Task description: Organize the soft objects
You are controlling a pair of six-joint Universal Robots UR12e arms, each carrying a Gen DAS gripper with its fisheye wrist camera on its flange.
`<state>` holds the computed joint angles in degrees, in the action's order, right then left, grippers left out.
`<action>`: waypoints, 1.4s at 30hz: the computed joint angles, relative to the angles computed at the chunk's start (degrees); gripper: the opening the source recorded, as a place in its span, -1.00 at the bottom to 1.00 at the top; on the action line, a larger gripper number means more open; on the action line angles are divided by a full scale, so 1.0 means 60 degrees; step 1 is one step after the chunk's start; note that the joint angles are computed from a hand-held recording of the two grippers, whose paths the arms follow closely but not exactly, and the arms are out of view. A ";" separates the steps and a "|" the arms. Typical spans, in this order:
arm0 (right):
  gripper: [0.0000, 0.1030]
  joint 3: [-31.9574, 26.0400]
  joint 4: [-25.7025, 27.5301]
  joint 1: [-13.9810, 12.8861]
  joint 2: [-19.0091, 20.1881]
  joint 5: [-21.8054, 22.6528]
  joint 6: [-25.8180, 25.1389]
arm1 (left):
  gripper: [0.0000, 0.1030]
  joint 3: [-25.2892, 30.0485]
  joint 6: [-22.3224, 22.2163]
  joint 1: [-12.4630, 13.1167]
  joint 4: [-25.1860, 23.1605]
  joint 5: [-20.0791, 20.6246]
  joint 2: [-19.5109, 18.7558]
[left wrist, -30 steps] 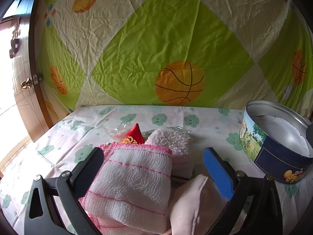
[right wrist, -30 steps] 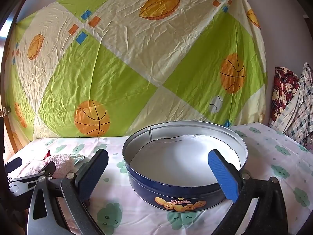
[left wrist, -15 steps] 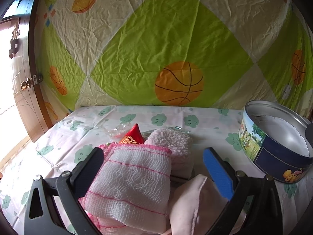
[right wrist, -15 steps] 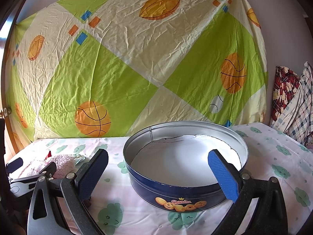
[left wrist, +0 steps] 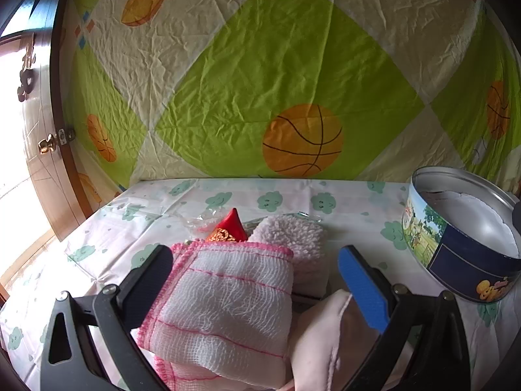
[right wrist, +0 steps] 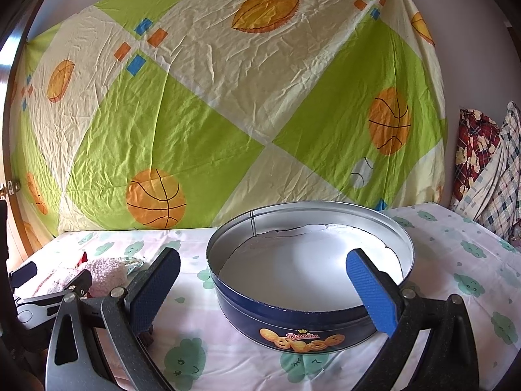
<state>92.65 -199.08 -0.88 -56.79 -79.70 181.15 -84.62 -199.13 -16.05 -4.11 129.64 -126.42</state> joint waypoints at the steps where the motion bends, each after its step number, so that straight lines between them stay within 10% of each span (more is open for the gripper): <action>1: 0.99 0.0006 0.0002 -0.0004 -0.0005 0.0018 -0.0008 | 1.00 -0.0005 -0.0024 0.0000 -0.0012 -0.0002 0.0004; 27: 0.99 0.0083 0.0376 -0.0141 -0.0129 0.1535 -0.0420 | 1.00 -0.0741 -0.0579 0.0022 -0.0504 0.0436 0.0524; 36: 0.75 0.0054 0.2117 -0.0186 -0.0290 0.3403 -0.1701 | 1.00 -0.1714 -0.0999 0.0087 -0.0857 0.0676 0.1168; 42: 0.74 -0.0093 0.4779 -0.0040 -0.0433 0.4664 -0.3394 | 1.00 -0.2171 -0.1543 0.0254 -0.1003 0.0391 0.1506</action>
<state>92.09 -170.40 -1.12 -59.38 -51.72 160.78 -97.65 -208.39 -14.53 -10.12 131.99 -117.38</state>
